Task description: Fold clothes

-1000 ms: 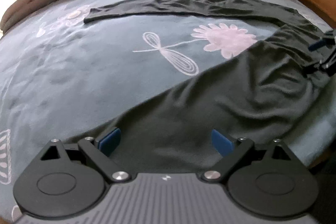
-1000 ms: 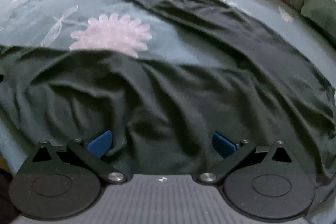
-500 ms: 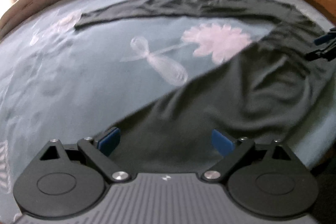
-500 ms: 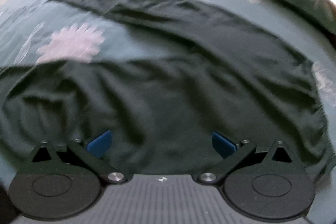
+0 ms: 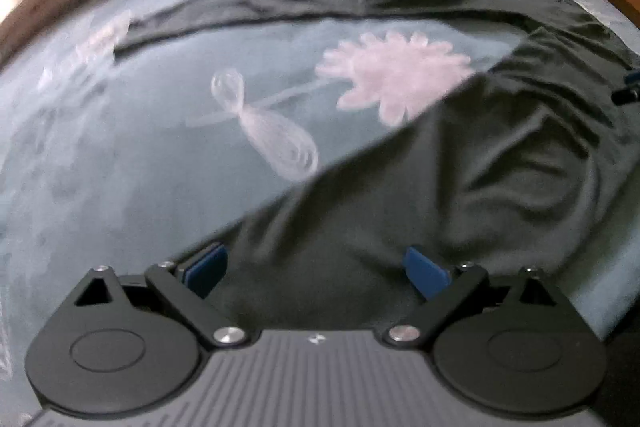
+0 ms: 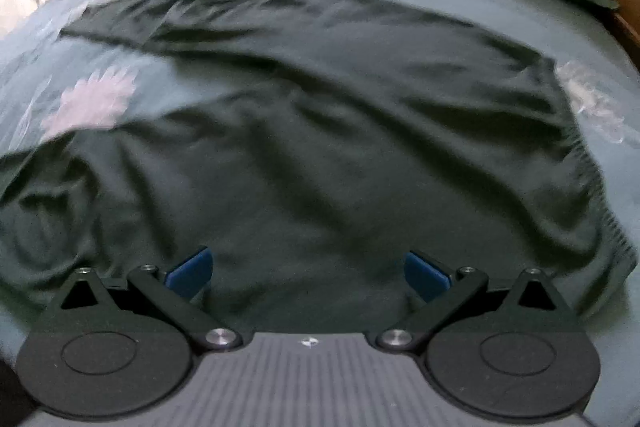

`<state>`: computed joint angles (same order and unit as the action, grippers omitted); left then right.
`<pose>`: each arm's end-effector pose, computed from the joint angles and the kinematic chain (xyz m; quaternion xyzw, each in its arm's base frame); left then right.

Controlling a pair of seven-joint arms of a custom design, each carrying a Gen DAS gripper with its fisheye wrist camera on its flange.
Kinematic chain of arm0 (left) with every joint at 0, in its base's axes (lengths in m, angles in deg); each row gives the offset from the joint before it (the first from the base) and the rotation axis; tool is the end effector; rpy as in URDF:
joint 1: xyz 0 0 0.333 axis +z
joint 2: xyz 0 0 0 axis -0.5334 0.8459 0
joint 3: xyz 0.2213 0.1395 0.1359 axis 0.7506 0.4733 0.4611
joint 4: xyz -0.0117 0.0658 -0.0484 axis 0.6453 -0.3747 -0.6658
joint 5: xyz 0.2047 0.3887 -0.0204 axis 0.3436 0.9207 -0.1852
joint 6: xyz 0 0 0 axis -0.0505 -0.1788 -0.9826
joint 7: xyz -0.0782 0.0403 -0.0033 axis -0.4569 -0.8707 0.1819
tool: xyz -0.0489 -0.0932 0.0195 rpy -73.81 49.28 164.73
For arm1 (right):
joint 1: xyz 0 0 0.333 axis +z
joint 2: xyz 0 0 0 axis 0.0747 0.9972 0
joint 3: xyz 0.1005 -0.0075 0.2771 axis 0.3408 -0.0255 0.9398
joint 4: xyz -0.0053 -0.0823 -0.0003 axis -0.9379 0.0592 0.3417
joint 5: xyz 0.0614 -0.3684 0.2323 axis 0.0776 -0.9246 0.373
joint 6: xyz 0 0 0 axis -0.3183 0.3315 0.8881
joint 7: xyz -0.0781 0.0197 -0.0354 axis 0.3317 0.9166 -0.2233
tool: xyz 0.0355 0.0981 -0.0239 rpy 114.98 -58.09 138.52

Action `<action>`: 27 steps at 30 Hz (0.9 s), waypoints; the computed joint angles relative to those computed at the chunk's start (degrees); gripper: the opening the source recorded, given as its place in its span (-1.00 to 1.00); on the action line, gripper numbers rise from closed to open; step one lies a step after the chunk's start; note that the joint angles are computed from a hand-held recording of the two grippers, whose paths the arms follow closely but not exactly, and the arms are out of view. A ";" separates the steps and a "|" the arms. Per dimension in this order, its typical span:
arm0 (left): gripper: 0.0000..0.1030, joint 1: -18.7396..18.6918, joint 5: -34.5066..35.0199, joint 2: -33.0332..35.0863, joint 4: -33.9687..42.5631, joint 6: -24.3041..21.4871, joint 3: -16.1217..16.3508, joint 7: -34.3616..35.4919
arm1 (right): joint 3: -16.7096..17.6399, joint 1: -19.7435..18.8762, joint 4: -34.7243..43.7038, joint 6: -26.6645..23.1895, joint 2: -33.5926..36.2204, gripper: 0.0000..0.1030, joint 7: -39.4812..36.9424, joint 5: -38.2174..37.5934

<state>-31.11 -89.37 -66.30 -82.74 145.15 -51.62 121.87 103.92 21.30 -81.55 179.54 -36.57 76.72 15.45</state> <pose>0.5568 0.0008 0.3334 -0.3508 0.8936 -0.2401 0.1441 0.4118 0.2708 0.3409 -0.6176 0.7344 -0.1986 0.1995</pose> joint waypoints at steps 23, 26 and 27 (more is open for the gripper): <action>0.86 -3.34 2.38 26.83 34.63 1.49 -8.86 -1.63 | -0.83 -1.54 -0.01 -3.84 1.36 1.00 -1.41 -0.41; 0.86 -3.85 5.84 34.61 43.18 1.09 -9.82 -7.52 | -1.05 -1.01 0.90 -5.16 2.09 1.00 -0.27 -0.86; 0.86 -4.00 6.88 36.94 45.73 0.68 -10.08 -9.59 | -1.38 -0.69 1.09 -5.43 2.22 1.00 -0.59 -0.51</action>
<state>-35.11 -82.50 -29.36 -37.01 145.83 -61.70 112.29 102.55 20.61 -80.46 174.11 -34.35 76.13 14.94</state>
